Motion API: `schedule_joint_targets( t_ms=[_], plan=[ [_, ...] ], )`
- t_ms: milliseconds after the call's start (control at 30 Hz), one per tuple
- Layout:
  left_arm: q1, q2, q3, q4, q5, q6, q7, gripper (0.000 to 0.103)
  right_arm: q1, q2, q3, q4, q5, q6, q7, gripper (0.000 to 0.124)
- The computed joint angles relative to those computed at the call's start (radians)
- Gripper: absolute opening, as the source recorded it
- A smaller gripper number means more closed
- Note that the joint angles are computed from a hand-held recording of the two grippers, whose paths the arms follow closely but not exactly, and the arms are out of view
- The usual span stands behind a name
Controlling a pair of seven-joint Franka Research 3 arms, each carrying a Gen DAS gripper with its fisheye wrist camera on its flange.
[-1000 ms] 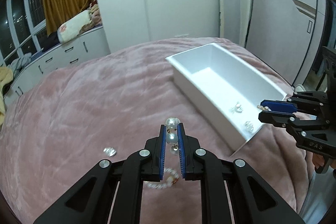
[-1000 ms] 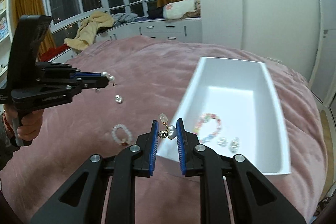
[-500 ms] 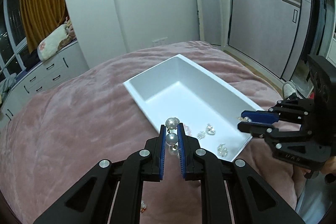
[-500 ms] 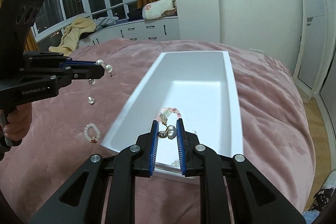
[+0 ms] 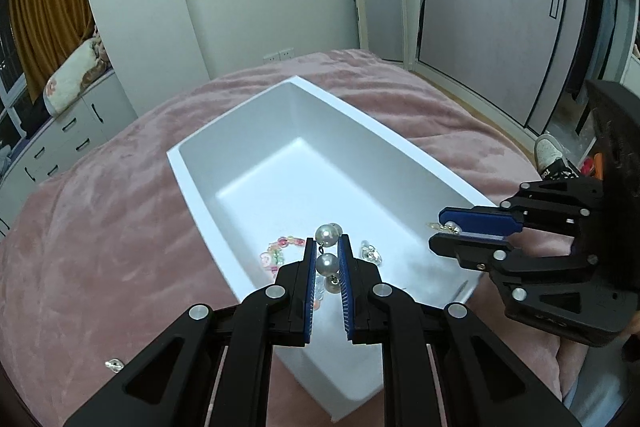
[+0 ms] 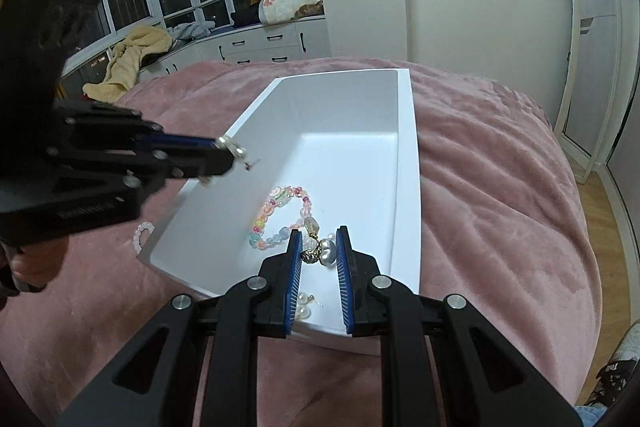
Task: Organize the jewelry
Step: 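Carry the pearl strand and earrings over the white box and release them, then move both open grippers back to the silver pendant and jade bracelet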
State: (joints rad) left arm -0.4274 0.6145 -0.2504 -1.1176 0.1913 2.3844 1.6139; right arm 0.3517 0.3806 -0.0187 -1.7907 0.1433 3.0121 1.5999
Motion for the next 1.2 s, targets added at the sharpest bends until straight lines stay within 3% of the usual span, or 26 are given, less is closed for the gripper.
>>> schedule_joint_targets(
  t_ms=[167, 267, 300, 367, 500, 600, 667, 700, 767, 933, 1067, 1200],
  plan=[
    [-0.004, 0.061, -0.007, 0.095, -0.032, -0.063, -0.003, 0.016, -0.061, 0.01, 0.067, 0.013, 0.062, -0.003, -0.08, 0.018],
    [-0.008, 0.079, 0.0, 0.129, -0.042, -0.086, -0.009, 0.016, -0.059, 0.016, 0.071, 0.024, 0.079, -0.009, -0.099, 0.02],
    [-0.008, 0.074, 0.002, 0.122, -0.041, -0.078, -0.012, 0.018, -0.06, 0.018, 0.074, 0.025, 0.089, -0.002, -0.102, 0.027],
    [-0.003, 0.057, 0.006, 0.098, -0.042, -0.058, -0.023, 0.035, -0.075, 0.019, 0.095, 0.023, 0.122, 0.022, -0.117, 0.042],
    [0.026, 0.015, -0.01, 0.038, -0.065, -0.019, -0.016, 0.052, -0.067, 0.005, 0.094, 0.001, 0.151, 0.081, -0.12, 0.063],
    [0.053, -0.027, -0.026, -0.021, -0.089, 0.016, -0.003, 0.06, -0.004, -0.012, 0.027, -0.021, 0.13, 0.114, -0.067, 0.082],
    [0.067, -0.056, -0.028, -0.058, -0.099, 0.043, 0.0, 0.077, 0.046, -0.024, -0.029, -0.033, 0.109, 0.125, -0.021, 0.095],
    [0.075, -0.075, -0.03, -0.085, -0.104, 0.06, 0.002, 0.081, 0.064, -0.029, -0.053, -0.039, 0.067, 0.129, 0.029, 0.098],
    [0.1, -0.12, -0.035, -0.145, -0.122, 0.098, 0.01, 0.092, 0.053, -0.04, -0.028, -0.043, 0.121, 0.131, -0.02, 0.098],
    [0.148, -0.224, -0.026, -0.284, -0.13, 0.173, 0.008, 0.092, 0.195, -0.063, -0.173, -0.07, 0.017, 0.187, 0.091, 0.098],
    [0.19, -0.3, -0.017, -0.378, -0.146, 0.21, 0.01, 0.092, 0.309, -0.062, -0.283, -0.054, -0.034, 0.183, 0.152, 0.098],
    [0.227, -0.366, -0.005, -0.454, -0.161, 0.239, 0.016, 0.092, 0.33, -0.053, -0.286, -0.021, -0.074, 0.179, 0.171, 0.098]
  ],
)
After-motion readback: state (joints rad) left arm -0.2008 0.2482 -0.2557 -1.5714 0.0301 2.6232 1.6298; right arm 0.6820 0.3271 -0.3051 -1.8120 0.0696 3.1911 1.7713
